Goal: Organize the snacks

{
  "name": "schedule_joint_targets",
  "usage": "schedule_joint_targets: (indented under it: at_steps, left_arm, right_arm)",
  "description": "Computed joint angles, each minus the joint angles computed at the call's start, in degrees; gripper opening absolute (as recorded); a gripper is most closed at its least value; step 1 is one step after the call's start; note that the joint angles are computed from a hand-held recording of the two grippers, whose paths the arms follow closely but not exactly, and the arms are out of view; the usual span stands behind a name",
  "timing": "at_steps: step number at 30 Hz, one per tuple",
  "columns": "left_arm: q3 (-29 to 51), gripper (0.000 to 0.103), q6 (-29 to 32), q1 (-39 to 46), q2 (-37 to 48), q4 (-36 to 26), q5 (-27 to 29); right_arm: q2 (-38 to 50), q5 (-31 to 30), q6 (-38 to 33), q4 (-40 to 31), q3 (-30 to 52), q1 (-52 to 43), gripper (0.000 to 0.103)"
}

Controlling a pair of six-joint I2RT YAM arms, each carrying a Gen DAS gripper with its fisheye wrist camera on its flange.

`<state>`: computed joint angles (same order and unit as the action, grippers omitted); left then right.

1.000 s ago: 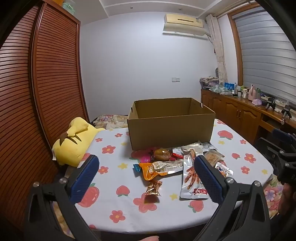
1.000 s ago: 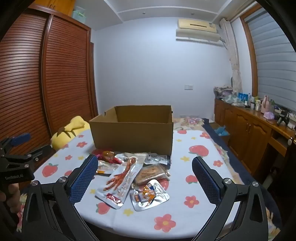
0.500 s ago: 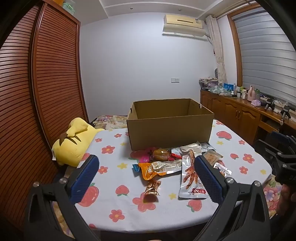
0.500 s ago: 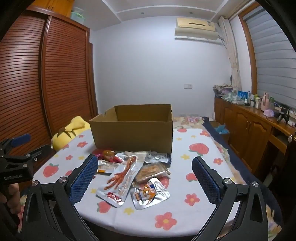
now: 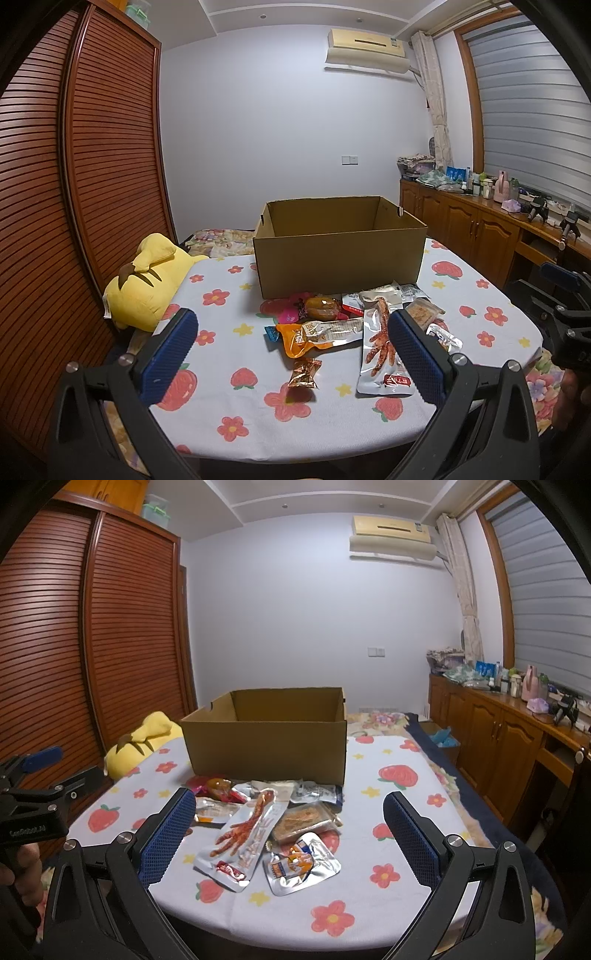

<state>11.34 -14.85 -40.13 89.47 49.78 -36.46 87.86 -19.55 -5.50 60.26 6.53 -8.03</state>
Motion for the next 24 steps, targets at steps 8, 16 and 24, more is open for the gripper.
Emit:
schedule_joint_targets:
  at_steps: [8, 16, 24]
  left_arm:
    - [-0.27, 0.103, -0.55, -0.3, -1.42, -1.55, -0.19]
    - [-0.14, 0.103, -0.28, 0.14, -0.75, -1.08, 0.3]
    - [-0.26, 0.103, -0.28, -0.02, -0.31, -0.51, 0.09]
  right_arm:
    - [-0.04, 0.3, 0.08, 0.62, -0.39, 0.27, 0.103]
    - [-0.14, 0.27, 0.14, 0.39, -0.31, 0.3, 0.103]
    - [-0.41, 0.5, 0.23, 0.35, -0.48, 0.53, 0.103]
